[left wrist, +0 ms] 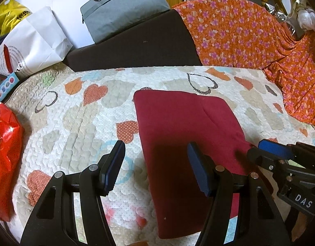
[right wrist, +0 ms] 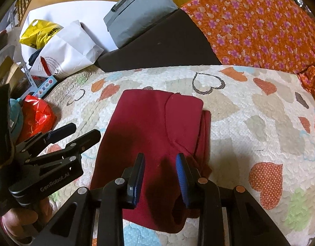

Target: Fold small clothes

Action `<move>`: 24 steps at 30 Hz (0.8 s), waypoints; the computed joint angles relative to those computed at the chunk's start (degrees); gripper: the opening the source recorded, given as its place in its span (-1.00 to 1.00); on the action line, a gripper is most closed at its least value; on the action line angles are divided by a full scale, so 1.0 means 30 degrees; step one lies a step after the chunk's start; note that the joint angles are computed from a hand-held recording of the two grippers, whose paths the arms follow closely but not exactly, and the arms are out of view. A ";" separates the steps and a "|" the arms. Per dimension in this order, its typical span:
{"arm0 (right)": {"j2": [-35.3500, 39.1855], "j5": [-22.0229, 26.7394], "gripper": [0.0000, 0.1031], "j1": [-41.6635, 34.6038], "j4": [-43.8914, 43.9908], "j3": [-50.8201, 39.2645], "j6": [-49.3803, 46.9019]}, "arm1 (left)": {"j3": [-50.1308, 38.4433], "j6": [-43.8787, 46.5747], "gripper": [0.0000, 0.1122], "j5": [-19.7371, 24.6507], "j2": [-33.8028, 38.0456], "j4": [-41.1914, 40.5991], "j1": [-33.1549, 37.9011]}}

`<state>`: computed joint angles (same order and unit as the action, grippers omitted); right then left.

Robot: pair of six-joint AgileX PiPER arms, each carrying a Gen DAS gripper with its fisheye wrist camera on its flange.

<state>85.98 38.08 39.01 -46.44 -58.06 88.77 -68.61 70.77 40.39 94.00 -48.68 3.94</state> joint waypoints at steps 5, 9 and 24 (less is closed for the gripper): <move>-0.0013 -0.0042 -0.41 -0.0089 0.0178 -0.0164 -0.0323 | 0.0096 -0.0029 0.13 -0.0221 -0.0029 0.0151 -0.0170; -0.0007 -0.0154 -0.41 -0.0190 0.0373 -0.0265 -0.0583 | 0.0013 -0.0106 0.13 -0.0203 0.0010 0.0243 -0.0231; -0.0151 -0.0775 -0.39 -0.0489 0.0491 0.0150 -0.0386 | 0.0087 -0.0188 0.13 -0.0181 -0.0048 0.0330 -0.0316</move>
